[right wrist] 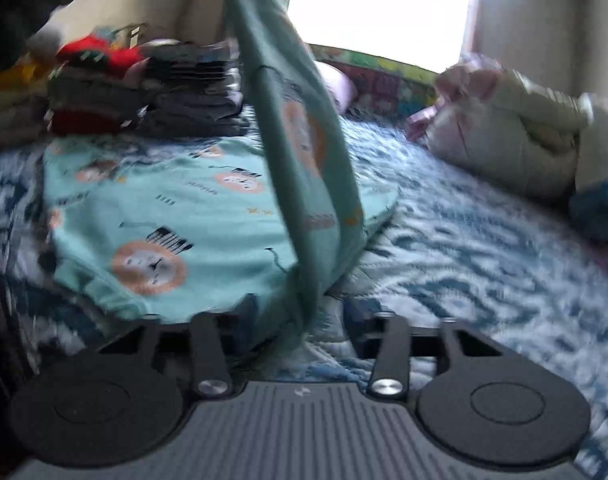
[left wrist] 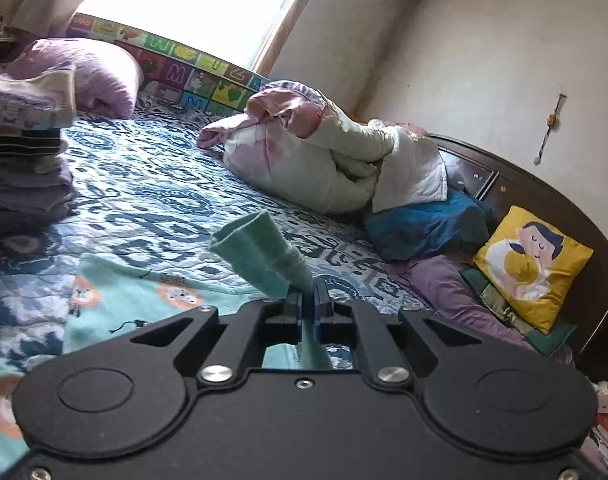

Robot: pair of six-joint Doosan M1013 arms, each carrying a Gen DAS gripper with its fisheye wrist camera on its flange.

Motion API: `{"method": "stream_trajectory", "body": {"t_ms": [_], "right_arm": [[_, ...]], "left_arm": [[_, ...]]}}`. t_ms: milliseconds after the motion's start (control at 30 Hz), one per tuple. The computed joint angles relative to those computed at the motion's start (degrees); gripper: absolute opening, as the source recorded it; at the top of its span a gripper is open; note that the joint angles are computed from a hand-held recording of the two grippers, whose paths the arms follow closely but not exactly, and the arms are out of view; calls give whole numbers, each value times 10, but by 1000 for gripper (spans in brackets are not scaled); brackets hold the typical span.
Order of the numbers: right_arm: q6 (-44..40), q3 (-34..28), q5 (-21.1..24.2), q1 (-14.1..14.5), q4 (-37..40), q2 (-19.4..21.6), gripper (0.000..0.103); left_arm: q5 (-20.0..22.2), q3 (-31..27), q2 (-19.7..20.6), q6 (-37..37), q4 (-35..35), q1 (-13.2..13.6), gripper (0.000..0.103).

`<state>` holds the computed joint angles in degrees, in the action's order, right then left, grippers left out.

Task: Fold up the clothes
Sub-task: 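Lift the sleeve with the left gripper and fold it across the body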

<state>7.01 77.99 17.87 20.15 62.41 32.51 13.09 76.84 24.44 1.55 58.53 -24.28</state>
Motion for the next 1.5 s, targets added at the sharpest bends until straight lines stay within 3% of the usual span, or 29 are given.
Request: {"method": "stream_trajectory", "body": {"t_ms": [67,167,267,433,567,833,1000,1100,1200,1333,1400,1500], "right_arm": [[-47,7,-16,6,8,-2,29],[-38,7,-28,12,-30,-1,27],[-55,10,-40,15,-21,-4,30],[-234,29,-56,21,90,-13,26],[-318,37,-67,28,127,-16,24],[-387,41,-49,31,181,-18,24],[-292,32,-23,28,95,-15,25],[-215,21,12,23,40,-10,32],[-169,13,62,12,46,-8,41],[-131,3,128,-8,81,-6,42],[-149,7,129,-12,116,-8,43],[-58,-14,159,-12,24,5,47]], "left_arm": [[-1,18,-10,-59,51,1,4],[-1,41,-23,-118,112,4,4],[-5,66,-36,-203,190,9,4],[13,101,-51,-298,268,15,4],[22,122,-56,-303,259,24,4],[44,150,-50,-261,171,40,4],[34,159,-47,-269,176,45,4],[30,160,-44,-275,166,49,4],[20,159,-47,-336,254,50,4],[26,162,-49,-437,372,52,4],[30,165,-45,-416,341,55,4],[31,158,-30,-263,176,62,4]]}}
